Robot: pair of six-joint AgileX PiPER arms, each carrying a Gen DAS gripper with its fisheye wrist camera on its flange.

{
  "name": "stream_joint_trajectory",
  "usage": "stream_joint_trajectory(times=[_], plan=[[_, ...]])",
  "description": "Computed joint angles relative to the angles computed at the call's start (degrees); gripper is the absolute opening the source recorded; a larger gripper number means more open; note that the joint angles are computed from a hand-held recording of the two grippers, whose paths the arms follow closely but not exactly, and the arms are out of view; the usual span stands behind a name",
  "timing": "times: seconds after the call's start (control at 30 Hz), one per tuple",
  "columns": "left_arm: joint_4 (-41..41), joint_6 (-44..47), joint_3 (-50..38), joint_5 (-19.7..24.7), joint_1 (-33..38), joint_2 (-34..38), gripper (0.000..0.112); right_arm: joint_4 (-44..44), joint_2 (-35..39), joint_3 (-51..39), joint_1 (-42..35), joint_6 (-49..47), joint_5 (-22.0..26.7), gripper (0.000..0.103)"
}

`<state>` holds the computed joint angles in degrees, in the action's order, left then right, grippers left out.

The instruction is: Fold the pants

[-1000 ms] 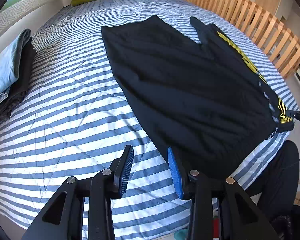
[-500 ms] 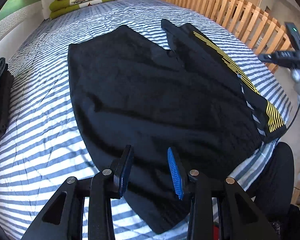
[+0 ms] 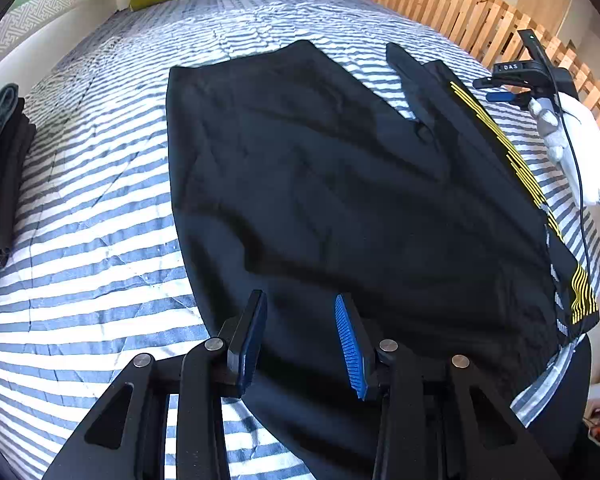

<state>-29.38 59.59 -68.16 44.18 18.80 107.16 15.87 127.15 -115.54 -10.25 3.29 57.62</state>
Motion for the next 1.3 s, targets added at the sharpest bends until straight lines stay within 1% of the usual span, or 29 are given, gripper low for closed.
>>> stream_joint_trajectory(times=[0.03, 0.07, 0.1, 0.13, 0.17, 0.27, 0.3, 0.33, 0.37, 0.4, 0.43, 0.47, 0.5, 0.53, 0.63, 0.73, 0.8, 0.87, 0.93, 1.0, 1.07, 1.2, 1.3], plan=[[0.3, -0.2, -0.3, -0.2, 0.0, 0.7, 0.038, 0.7, 1.5, -1.6, 0.0, -0.1, 0.4, 0.038], [0.6, -0.3, -0.7, -0.4, -0.1, 1.5, 0.039, 1.8, 2.8, -2.8, 0.0, -0.8, 0.9, 0.033], [0.9, -0.6, -0.9, -0.5, -0.2, 2.1, 0.039, 2.0, 3.3, -3.3, 0.2, -1.3, 1.0, 0.006], [1.0, -0.8, -1.1, -0.6, -0.3, 2.7, 0.038, 0.3, 4.3, -5.1, 1.1, -1.1, 2.4, 0.002], [1.0, -0.7, -1.1, -0.7, -0.3, 3.0, 0.038, -2.7, 4.1, -5.3, 2.3, -0.7, 2.1, 0.002], [0.4, 0.6, -0.4, -1.6, -0.3, 3.0, 0.039, -18.5, 0.1, -0.2, 6.4, 3.4, -5.1, 0.002], [0.4, 0.8, -0.3, -1.8, -0.4, 2.9, 0.038, -21.1, 0.2, -0.1, 7.0, 4.1, -5.2, 0.002], [0.3, 1.1, 0.0, -2.1, -0.4, 2.8, 0.039, -24.7, 1.3, -2.1, 7.6, 5.8, -3.1, 0.002], [0.4, 1.1, -0.1, -2.0, -0.3, 2.8, 0.039, -28.0, 2.3, -3.9, 8.1, 7.4, -1.0, 0.01], [0.4, 1.1, 0.0, -1.9, -0.3, 2.7, 0.039, -28.9, 2.5, -4.6, 8.2, 7.6, 0.1, 0.021], [0.2, 1.5, 0.2, -1.9, -0.2, 2.4, 0.039, -27.6, 1.4, -3.5, 7.6, 7.2, -0.4, 0.026], [-0.2, 1.8, 0.2, -1.6, 0.1, 2.3, 0.039, -24.0, -0.5, -1.2, 6.5, 6.0, -1.7, 0.031], [-0.7, 2.4, 0.6, -1.2, 0.5, 1.8, 0.039, -18.6, -2.5, 0.9, 5.0, 3.0, -2.5, 0.031], [-0.7, 2.7, 1.0, -1.0, 0.7, 1.2, 0.039, -15.5, -5.2, 4.1, 4.1, 0.8, -3.3, 0.031], [-1.0, 5.0, 3.5, -1.1, 2.2, -1.6, 0.039, -13.2, -17.2, 18.5, 4.2, -3.3, -8.2, 0.031], [-2.3, 8.4, 6.1, 1.0, 5.6, -5.0, 0.039, -3.9, -30.2, 32.2, 2.0, -10.8, -8.3, 0.031], [-2.8, 10.3, 7.7, 3.1, 8.6, -7.2, 0.039, 0.5, -39.2, 41.5, 0.1, -14.7, -7.1, 0.031], [-2.9, 11.8, 9.2, 6.5, 11.9, -9.1, 0.039, 2.1, -48.2, 50.8, -2.0, -16.4, -5.7, 0.031], [-2.9, 13.3, 11.0, 9.4, 15.2, -11.1, 0.039, 5.0, -55.4, 58.3, -5.8, -18.4, -3.0, 0.031], [-2.8, 14.4, 12.8, 11.6, 18.0, -12.6, 0.045, 7.9, -61.2, 65.0, -10.4, -21.7, 0.1, 0.031], [-2.4, 15.0, 13.9, 14.3, 20.6, -13.0, 0.054, 9.8, -66.4, 71.2, -14.4, -24.7, 2.9, 0.031], [-2.4, 15.4, 15.8, 17.0, 23.4, -13.2, 0.055, 13.9, -70.5, 79.2, -22.1, -30.5, 7.1, 0.031], [-3.3, 13.9, 14.9, 20.9, 24.8, -11.4, 0.055, 17.3, -71.2, 81.8, -26.8, -34.0, 9.3, 0.031]])
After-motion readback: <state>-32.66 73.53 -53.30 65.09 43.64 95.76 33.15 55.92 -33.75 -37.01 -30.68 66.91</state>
